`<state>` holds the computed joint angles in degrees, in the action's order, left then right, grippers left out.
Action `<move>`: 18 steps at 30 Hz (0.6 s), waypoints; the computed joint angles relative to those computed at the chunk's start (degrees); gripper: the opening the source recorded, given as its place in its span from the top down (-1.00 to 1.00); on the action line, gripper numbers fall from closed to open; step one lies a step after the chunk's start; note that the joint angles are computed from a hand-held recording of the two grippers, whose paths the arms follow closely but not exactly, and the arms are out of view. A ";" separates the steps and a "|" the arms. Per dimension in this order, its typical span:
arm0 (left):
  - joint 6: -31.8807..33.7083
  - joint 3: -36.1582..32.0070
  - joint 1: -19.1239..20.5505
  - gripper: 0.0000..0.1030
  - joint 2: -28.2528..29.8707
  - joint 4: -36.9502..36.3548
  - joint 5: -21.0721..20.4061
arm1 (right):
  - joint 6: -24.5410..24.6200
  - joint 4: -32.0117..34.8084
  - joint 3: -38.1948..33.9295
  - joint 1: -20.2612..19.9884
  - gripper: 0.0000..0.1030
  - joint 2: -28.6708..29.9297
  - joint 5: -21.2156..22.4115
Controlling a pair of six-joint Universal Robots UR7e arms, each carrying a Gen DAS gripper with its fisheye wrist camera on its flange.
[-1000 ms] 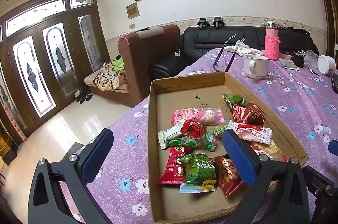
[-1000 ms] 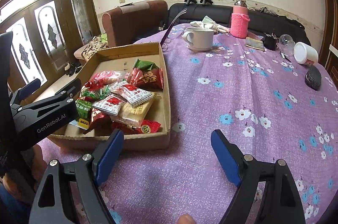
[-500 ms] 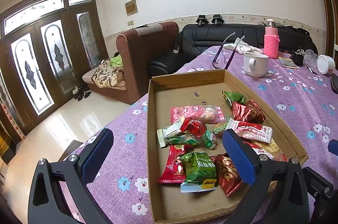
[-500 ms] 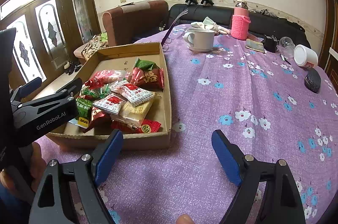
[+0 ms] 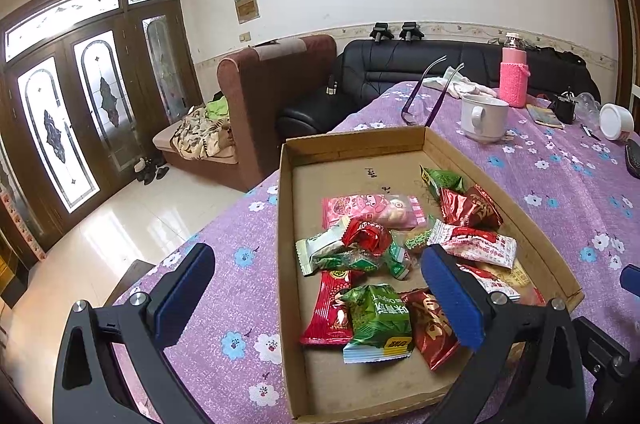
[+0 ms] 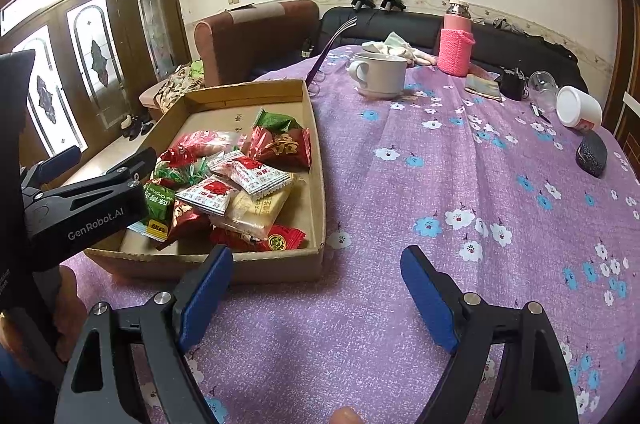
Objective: Organize snacks
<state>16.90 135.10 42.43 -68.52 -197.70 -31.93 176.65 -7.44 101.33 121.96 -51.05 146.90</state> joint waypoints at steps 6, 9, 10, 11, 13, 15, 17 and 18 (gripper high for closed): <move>-1.34 0.00 0.30 -1.00 -0.62 2.16 -0.43 | 0.07 0.07 -0.07 0.03 -0.73 0.07 0.04; -1.94 -0.21 0.52 -1.00 -1.00 3.41 -0.72 | 0.12 0.26 -0.14 0.03 -0.73 0.10 0.07; -1.93 -0.49 0.72 -1.00 -1.19 3.93 -0.89 | 0.12 0.26 -0.14 0.03 -0.73 0.10 0.07; -2.24 -0.49 0.73 -1.00 -1.40 4.50 -0.97 | 0.05 0.23 -0.16 0.03 -0.73 0.15 0.12; -2.25 -1.11 1.14 -1.00 -1.46 5.29 -1.39 | 0.20 0.35 -0.16 0.00 -0.73 0.14 0.03; -2.48 -1.33 1.31 -1.00 -1.73 6.00 -1.52 | 0.36 0.50 -0.32 0.04 -0.73 0.29 0.13; -2.66 -1.44 1.44 -1.00 -1.93 6.58 -1.79 | 0.48 0.47 -0.22 0.03 -0.73 0.28 0.11; -3.05 -1.30 1.33 -1.00 -2.04 6.82 -1.67 | 0.45 0.42 -0.21 0.03 -0.73 0.30 0.13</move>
